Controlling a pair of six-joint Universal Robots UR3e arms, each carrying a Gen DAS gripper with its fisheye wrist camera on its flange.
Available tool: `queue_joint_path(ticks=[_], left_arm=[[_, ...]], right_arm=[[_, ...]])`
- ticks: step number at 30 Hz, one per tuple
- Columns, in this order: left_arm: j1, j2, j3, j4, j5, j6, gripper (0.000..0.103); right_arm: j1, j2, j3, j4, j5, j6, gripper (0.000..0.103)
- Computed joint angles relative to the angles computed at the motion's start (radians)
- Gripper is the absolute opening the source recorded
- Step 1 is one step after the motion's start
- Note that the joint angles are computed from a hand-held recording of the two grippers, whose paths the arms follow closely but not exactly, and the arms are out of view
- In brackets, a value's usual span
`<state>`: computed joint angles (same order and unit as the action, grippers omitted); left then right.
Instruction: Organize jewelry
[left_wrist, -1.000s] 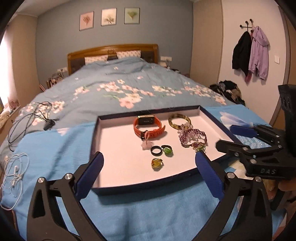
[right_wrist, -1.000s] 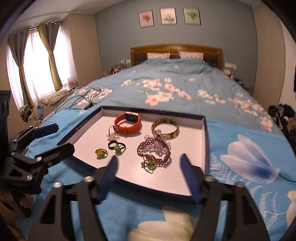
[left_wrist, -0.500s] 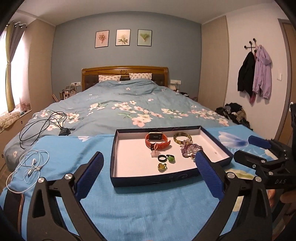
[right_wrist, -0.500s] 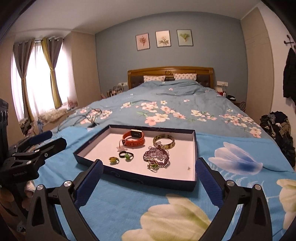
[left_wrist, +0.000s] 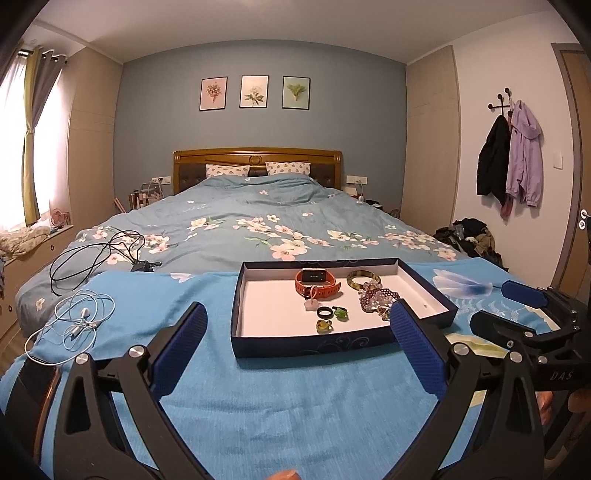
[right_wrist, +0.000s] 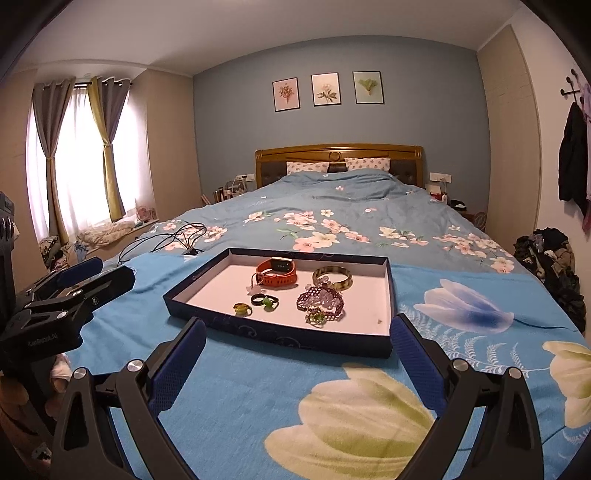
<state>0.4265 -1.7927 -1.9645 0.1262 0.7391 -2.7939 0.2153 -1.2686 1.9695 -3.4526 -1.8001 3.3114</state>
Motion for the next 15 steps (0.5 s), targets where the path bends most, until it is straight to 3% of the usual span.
queue_joint_path(ticks=[15], left_arm=[[0.028,0.061,-0.081,0.071,-0.015,-0.03,0.097]], right_arm=[[0.02,-0.001,0.031,-0.083,-0.026,0.006,0.096]])
